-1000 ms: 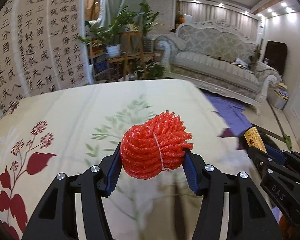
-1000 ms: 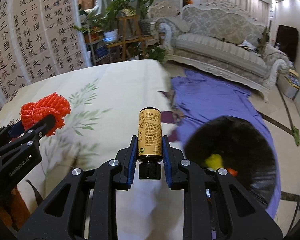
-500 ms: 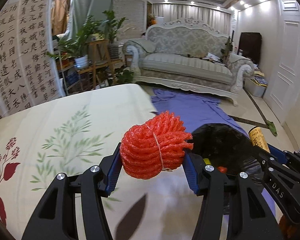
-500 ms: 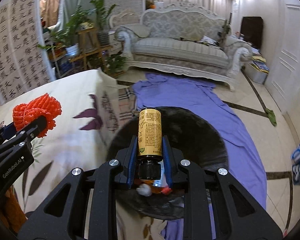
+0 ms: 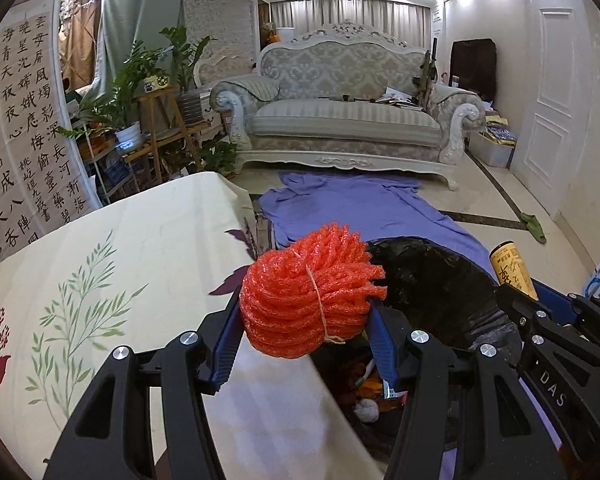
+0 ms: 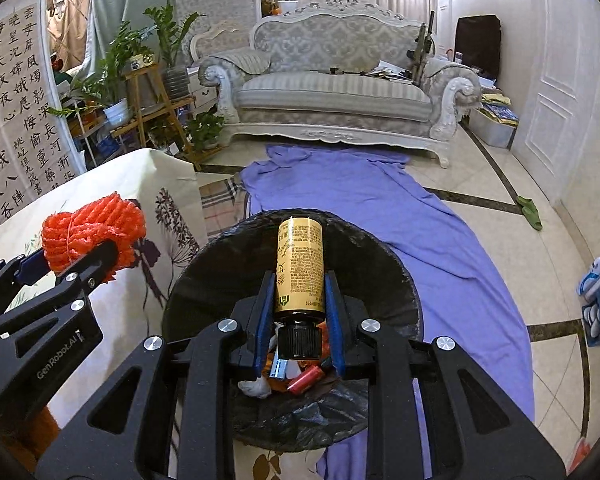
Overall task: Collect trash
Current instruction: 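Carry the gold bottle and orange net over the bin and open both tools, then raise both open tools out of the bin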
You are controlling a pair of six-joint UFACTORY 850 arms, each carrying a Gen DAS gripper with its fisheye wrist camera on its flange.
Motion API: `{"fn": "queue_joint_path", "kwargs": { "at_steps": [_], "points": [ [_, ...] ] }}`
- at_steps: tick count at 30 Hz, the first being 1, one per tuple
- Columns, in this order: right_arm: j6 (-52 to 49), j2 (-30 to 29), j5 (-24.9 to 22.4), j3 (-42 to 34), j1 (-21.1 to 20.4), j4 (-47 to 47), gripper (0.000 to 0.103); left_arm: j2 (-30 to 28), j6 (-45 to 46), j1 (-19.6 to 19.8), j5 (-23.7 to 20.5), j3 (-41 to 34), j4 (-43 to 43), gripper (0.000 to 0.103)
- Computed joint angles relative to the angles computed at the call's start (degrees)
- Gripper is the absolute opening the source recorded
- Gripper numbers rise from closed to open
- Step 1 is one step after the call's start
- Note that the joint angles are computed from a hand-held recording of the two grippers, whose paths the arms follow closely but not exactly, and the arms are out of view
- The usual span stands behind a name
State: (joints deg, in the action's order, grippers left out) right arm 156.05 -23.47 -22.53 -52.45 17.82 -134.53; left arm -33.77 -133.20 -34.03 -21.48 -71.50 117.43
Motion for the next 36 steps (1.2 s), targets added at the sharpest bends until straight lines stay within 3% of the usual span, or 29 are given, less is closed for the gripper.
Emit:
{"fn": "queue_joint_path", "kwargs": {
  "at_steps": [15,18,21,22,24,36],
  "points": [
    [0.98,-2.81,0.75,-2.67,-1.77,-0.91,0.024,-4.05,10.91,-0.61,1.57,-6.04,-9.14,0.057],
    [1.30,-3.35,0.60,-3.01,-2.07,-1.21,0.025,-4.41,12.19,-0.58,1.87,-6.55,-10.91,0.062],
    [1.06,-3.53,0.69,-3.25,-2.23,-0.73,0.026,-4.57,13.45,-0.65,2.22,-6.72,-12.48,0.074],
    [0.52,-3.45,0.57,-3.26,-2.08,-0.05,0.027,-4.53,13.51,-0.63,2.30,-6.63,-12.47,0.074],
    [-0.08,-3.15,-0.21,-2.86,-1.86,0.73,0.040,-4.52,14.19,-0.48,2.66,-6.68,-12.68,0.074],
    [-1.79,-0.59,-3.52,0.05,-1.12,4.90,0.059,-2.79,10.99,-0.48,2.09,-4.54,-10.12,0.083]
  ]
}}
